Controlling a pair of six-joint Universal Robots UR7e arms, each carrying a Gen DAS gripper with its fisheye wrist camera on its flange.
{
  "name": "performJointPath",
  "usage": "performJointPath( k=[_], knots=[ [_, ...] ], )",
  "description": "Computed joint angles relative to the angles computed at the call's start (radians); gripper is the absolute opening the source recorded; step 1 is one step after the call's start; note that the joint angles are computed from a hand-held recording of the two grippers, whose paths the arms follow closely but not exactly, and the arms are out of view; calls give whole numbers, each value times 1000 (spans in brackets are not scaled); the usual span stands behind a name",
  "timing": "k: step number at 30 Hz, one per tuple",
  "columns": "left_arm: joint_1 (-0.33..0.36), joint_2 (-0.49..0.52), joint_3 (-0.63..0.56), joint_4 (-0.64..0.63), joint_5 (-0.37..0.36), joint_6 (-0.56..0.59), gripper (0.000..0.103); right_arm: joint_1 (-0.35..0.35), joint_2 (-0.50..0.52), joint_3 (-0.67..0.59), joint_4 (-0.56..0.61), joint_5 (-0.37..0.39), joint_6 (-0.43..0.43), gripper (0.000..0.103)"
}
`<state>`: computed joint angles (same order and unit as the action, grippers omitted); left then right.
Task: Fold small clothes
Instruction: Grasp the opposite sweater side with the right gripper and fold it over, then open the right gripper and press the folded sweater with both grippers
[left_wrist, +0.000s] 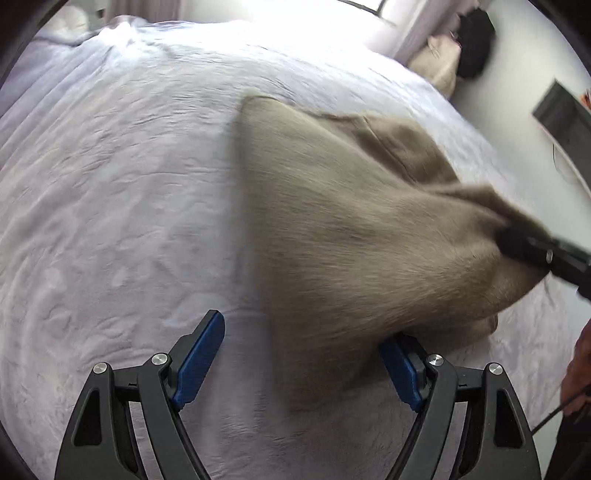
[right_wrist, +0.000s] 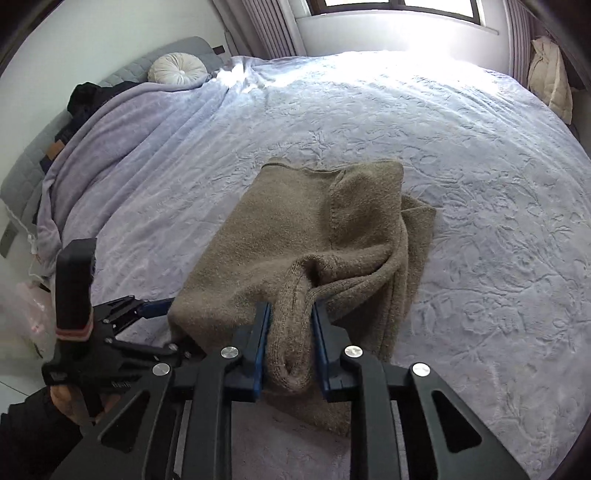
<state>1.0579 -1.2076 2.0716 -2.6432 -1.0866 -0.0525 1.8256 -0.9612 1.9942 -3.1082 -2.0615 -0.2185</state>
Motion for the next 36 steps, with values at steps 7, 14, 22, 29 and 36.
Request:
performJointPath(
  k=[7,14,22,29,36],
  knots=[
    [17,-65,47,60,11,-5,83,-89,12,90,-20,5,77,25],
    [-47,-102,12,19,-42,51,83,-35,-52,126,-178,11,70,52],
    [-32,108,-157,103,105,-48,83,-44,49,-35,-74,170,-31,75],
    [22,88,-127,83,17,-49,103,-176,43,-3,-91,263,68,54],
    [-28,128,-199,29,105,11,103,-81,58,-67,-135,135,-63,73]
  ],
)
